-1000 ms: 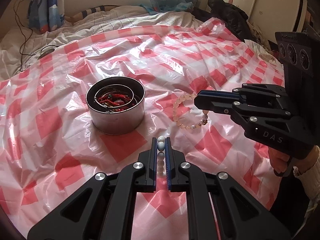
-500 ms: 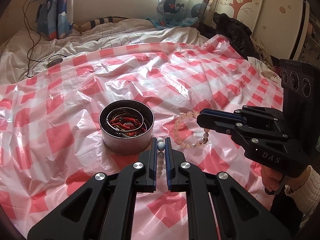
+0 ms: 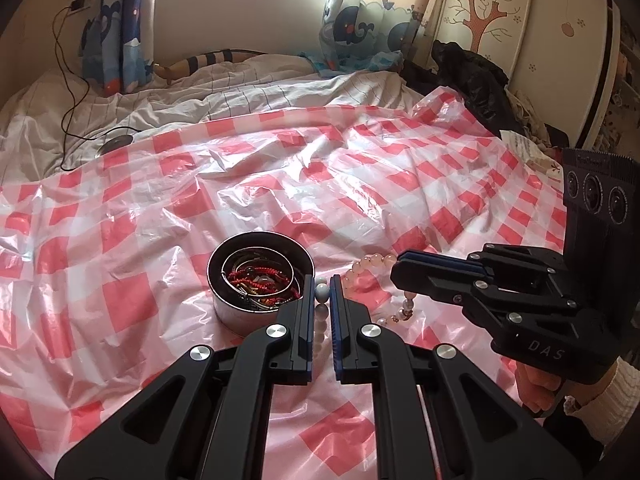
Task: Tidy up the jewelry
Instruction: 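Carry the pearl bracelet to the tin with the left gripper while the right gripper brings the peach bracelet, then open both grippers over the tin to drop the two bracelets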
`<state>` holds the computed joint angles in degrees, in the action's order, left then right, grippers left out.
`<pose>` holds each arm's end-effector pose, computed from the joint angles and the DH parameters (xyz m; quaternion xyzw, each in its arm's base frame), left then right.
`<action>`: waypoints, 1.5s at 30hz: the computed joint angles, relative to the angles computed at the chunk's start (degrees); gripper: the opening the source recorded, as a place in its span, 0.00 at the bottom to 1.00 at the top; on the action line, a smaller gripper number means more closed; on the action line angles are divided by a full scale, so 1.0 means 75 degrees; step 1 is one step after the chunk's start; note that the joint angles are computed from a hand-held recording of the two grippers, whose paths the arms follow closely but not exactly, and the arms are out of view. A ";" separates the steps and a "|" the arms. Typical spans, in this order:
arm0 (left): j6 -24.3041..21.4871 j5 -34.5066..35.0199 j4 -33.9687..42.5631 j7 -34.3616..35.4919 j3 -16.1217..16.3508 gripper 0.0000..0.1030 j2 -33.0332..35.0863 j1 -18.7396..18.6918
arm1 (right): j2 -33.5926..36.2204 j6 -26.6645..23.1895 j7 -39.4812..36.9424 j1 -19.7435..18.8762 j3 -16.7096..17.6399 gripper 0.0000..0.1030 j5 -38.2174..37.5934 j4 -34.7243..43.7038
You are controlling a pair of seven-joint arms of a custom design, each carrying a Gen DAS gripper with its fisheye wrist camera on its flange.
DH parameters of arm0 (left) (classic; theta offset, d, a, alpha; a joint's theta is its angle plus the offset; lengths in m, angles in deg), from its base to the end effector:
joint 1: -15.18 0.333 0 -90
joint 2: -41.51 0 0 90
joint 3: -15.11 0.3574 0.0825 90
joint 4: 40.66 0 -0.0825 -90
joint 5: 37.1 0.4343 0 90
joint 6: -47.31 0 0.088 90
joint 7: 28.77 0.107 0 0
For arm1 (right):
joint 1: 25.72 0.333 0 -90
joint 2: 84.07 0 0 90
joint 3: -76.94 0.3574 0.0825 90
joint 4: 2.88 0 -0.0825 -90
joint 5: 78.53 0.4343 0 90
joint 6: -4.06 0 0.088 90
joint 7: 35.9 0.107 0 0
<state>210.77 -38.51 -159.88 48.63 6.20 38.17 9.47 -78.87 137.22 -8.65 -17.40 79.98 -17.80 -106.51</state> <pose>0.6063 -0.1589 0.5716 -0.6411 0.6531 -0.3460 0.2067 0.6633 0.1479 0.5669 -0.7982 0.3747 -0.0272 0.4708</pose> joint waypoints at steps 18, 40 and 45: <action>0.0605 -0.1406 0.0359 0.0513 0.0096 0.06 0.0451 0.0128 | 0.0690 -0.1134 0.1021 -0.0433 0.0085 0.08 0.0685 0.0989; 0.0087 0.0450 0.0695 -0.2086 0.0484 0.24 0.1145 0.0181 | 0.2199 -0.1491 0.2022 -0.0520 0.0751 0.08 -0.0250 0.2794; -0.0345 0.2716 0.0756 -0.4085 0.0708 0.41 0.0970 0.0126 | 0.2446 -0.1822 0.2175 -0.0590 0.0906 0.08 -0.0201 0.3035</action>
<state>208.19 -18.14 -154.21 17.99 11.51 45.45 10.41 -60.53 123.56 7.66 -21.83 86.77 -19.30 -83.75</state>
